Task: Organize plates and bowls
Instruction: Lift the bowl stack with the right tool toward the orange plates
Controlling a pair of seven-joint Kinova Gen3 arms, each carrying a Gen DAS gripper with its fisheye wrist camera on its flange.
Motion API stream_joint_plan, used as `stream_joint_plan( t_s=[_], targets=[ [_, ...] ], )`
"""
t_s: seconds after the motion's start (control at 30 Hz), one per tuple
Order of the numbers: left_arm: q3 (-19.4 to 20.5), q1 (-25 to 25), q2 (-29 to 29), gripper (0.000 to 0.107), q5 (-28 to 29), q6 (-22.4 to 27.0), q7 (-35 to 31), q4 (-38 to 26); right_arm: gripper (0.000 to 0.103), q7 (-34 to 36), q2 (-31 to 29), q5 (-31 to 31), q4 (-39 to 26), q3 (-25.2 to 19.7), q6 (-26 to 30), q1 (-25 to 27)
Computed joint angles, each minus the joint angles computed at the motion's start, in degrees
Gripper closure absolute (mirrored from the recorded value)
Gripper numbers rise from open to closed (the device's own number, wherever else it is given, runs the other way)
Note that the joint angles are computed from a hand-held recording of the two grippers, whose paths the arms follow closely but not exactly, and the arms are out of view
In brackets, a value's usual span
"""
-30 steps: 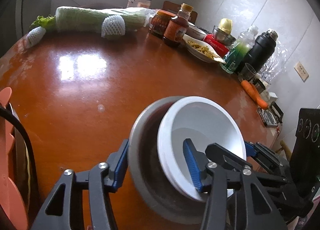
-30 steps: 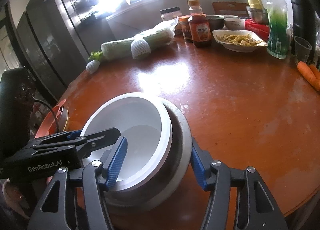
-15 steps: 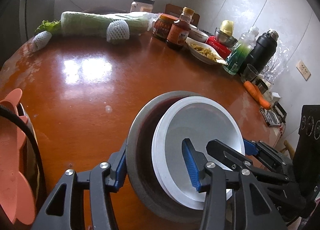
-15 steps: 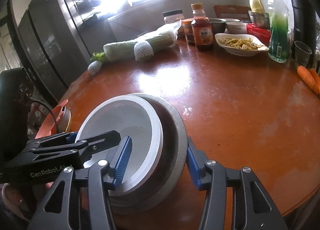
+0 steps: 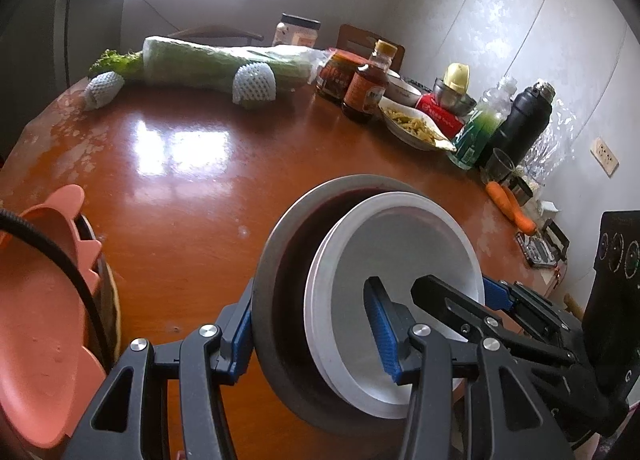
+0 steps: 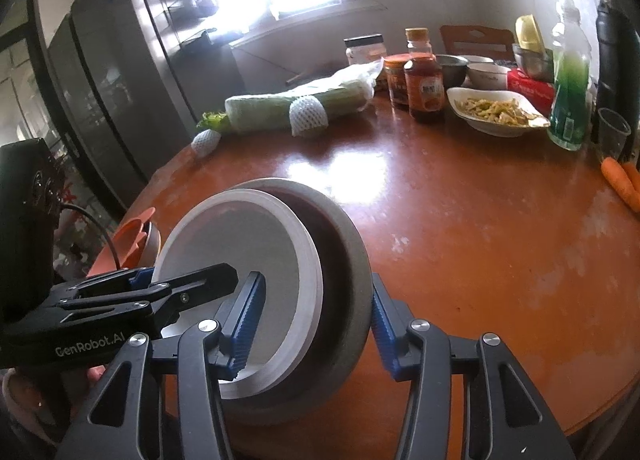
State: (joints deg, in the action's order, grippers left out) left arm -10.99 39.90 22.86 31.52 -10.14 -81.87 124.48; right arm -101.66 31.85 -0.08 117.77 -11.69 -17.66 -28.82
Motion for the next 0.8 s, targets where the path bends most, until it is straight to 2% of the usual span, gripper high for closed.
stream_joint_plan(
  t_s=[0.17, 0.33, 0.6, 0.8],
  targets=[
    [-1.5, 1.4, -1.7, 0.057, 2.0, -0.9, -1.2, 1.4, 0.051, 0.9, -1.0, -0.7, -0.7, 0.8, 0.3, -1.8],
    [-4.5, 4.8, -3.4, 0.058, 8.4, -2.0, -6.3, 2.8, 0.051, 1.8, -1.8, -1.1, -1.1, 1.0, 0.5, -3.0],
    [-1.4, 3.8, -5.0, 0.057, 16.2, -4.7, -13.3, 4.0, 0.051, 3.4, -2.8, -2.5, -0.9, 2.1, 0.4, -5.0],
    [0.1, 4.6, -5.3, 0.057, 23.7, -5.7, -20.7, 3.1, 0.051, 3.7, -4.2, -3.0, 1.3, 1.9, -1.2, -4.4]
  ],
)
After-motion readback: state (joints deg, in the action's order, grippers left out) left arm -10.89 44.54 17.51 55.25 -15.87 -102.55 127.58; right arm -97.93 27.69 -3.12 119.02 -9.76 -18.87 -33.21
